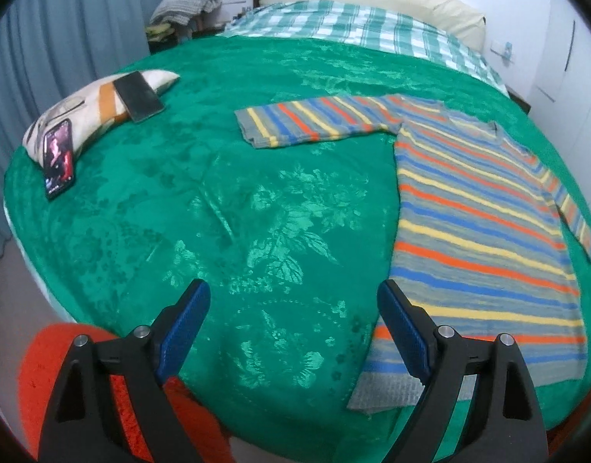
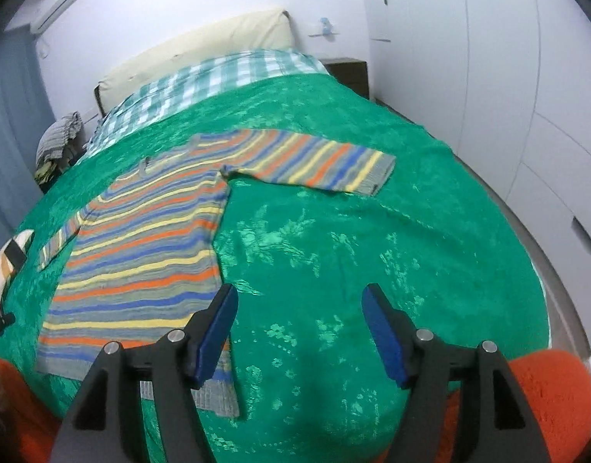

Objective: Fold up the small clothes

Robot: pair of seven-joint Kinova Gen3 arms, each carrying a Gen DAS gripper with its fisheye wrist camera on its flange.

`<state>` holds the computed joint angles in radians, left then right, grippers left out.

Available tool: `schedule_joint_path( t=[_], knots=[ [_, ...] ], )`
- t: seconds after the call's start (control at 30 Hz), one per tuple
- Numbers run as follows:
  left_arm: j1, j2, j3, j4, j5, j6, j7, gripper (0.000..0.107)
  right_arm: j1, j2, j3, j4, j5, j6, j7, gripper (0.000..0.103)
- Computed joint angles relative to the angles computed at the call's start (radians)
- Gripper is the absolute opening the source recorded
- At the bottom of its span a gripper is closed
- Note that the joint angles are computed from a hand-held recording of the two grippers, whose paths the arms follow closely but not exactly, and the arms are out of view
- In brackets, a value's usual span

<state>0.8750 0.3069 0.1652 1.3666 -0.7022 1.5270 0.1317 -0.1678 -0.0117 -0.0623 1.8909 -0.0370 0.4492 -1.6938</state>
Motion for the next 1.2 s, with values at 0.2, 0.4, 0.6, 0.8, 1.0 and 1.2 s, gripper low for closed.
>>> schedule_joint_path(
  t=[0.2,0.4,0.6,0.8,1.0,1.2],
  knots=[
    [0.003,0.019,-0.005,-0.023,0.006,0.032,-0.014,0.090,-0.018,-0.001,-0.013,0.008,0.043,-0.003,-0.017,0.069],
    [0.010,0.031,-0.011,-0.037,0.006,0.053,-0.029,0.090,-0.026,0.003,-0.016,0.012,0.059,0.000,-0.017,0.069],
    [0.015,0.039,-0.017,-0.049,0.008,0.067,-0.042,0.090,-0.033,0.014,-0.018,0.005,0.066,0.010,-0.005,0.069],
    [0.016,0.040,-0.020,-0.051,0.011,0.070,-0.046,0.090,-0.036,0.013,-0.017,0.006,0.069,0.010,-0.007,0.069],
    [0.017,0.042,-0.020,-0.054,0.011,0.072,-0.047,0.090,-0.038,0.015,-0.018,0.005,0.068,0.010,-0.003,0.069],
    [0.019,0.046,-0.022,-0.056,0.007,0.077,-0.060,0.090,-0.040,0.015,-0.018,0.005,0.068,0.010,0.010,0.069]
  ],
)
